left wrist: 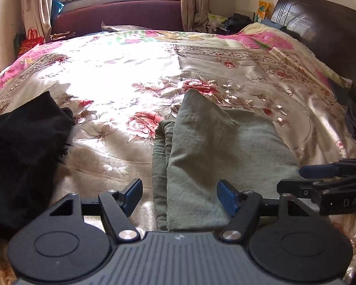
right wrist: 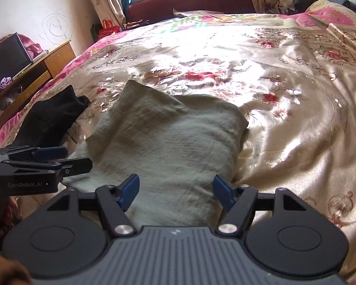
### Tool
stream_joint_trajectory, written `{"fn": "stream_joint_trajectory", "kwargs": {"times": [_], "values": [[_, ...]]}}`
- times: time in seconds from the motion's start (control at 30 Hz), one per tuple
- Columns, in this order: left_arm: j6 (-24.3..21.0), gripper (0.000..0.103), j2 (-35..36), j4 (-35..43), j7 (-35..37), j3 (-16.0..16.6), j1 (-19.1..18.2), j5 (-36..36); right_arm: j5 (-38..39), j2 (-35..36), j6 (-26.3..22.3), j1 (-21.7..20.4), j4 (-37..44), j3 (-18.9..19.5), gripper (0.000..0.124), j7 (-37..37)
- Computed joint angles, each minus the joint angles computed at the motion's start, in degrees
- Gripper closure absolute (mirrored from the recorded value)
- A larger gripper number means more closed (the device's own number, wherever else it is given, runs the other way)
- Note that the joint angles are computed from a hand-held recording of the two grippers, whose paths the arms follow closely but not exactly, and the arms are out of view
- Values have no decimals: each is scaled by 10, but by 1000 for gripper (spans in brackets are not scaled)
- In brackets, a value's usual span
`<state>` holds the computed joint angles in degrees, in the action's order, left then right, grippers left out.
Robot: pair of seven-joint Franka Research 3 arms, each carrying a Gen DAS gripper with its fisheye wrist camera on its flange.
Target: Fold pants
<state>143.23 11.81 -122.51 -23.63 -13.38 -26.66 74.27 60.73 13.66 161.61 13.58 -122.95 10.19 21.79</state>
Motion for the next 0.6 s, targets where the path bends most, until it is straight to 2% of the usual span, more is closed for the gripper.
{"fn": "stream_joint_trajectory", "kwargs": {"times": [0.07, 0.13, 0.23, 0.3, 0.37, 0.5, 0.6], "values": [[6, 20, 16, 9, 34, -1, 4, -26, -37, 9, 1, 8, -4, -7, 53, 26], [17, 20, 26, 8, 54, 1, 5, -47, -43, 8, 6, 6, -11, -3, 53, 21], [44, 20, 8, -14, 8, 10, 2, -19, -22, -7, -8, -7, -12, 3, 53, 3], [36, 20, -3, -15, -2, 10, 1, -7, -5, -9, -11, -9, 1, 4, 53, -14], [19, 20, -8, -6, -6, 10, 1, 17, -3, 9, -3, -3, 30, 4, 53, -21], [0, 20, 4, 18, 13, 10, 10, 29, -53, 77, 1, 16, 114, 7, 53, 30], [21, 20, 16, 20, 21, 15, 22, 16, -92, 128, -4, 23, 175, 18, 53, 71]]}}
